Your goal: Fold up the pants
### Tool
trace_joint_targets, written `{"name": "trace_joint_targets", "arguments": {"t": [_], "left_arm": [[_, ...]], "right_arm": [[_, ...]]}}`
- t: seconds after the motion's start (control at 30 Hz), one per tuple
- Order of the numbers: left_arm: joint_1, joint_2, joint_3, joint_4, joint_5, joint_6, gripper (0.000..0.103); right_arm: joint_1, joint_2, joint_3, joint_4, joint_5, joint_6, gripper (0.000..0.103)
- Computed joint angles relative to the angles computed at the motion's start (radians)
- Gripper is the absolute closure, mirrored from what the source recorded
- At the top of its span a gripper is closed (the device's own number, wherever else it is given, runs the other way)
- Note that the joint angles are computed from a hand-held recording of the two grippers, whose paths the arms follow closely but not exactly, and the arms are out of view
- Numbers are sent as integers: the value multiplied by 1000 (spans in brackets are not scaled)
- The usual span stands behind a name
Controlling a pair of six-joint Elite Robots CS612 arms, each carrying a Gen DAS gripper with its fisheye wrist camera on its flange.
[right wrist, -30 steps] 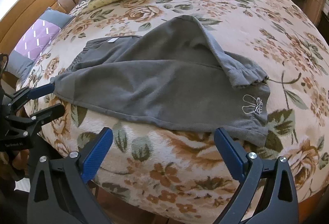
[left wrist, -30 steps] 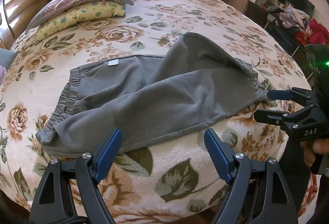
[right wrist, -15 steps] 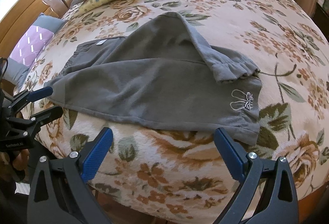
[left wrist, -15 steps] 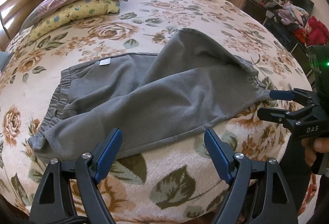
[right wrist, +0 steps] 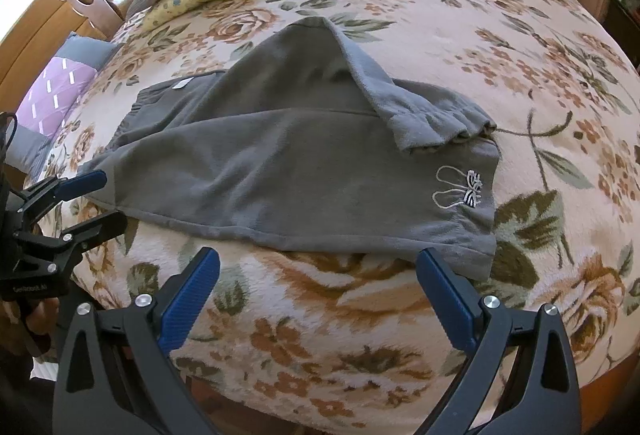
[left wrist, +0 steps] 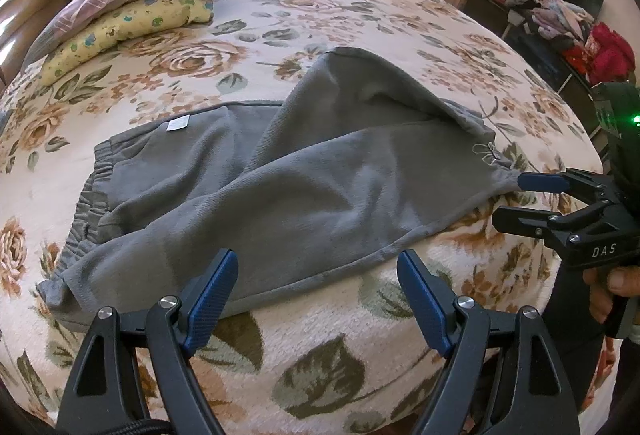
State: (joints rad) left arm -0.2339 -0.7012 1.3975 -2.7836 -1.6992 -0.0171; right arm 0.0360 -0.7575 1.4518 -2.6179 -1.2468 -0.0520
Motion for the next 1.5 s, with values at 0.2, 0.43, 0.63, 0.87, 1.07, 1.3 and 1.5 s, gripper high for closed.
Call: {"name": "trace_joint_targets", "arguments": {"t": [0.2, 0.43, 0.63, 0.87, 1.07, 1.3, 1.5], "left_arm": [[0, 4, -7, 9, -4, 2, 21], [3, 15, -28, 31, -15, 10, 21], [7, 36, -77, 53, -23, 30, 21], [11, 91, -198, 117, -40, 109, 21], [27, 173, -369, 231, -71, 161, 21], [56, 309, -657, 490, -156, 312, 21], [68, 458, -973, 787, -193, 510, 22]], "right_arm": [[-1, 1, -2, 0, 2, -1, 4], [-4, 8, -12, 6, 16, -12, 4], [-7, 21, -36, 10, 16, -11, 4], [-12, 54, -96, 8, -6, -34, 4], [-12, 97, -170, 1, -29, -58, 4], [-11, 156, -267, 50, -29, -97, 19], [-20, 185, -308, 97, 11, -106, 34]]}}
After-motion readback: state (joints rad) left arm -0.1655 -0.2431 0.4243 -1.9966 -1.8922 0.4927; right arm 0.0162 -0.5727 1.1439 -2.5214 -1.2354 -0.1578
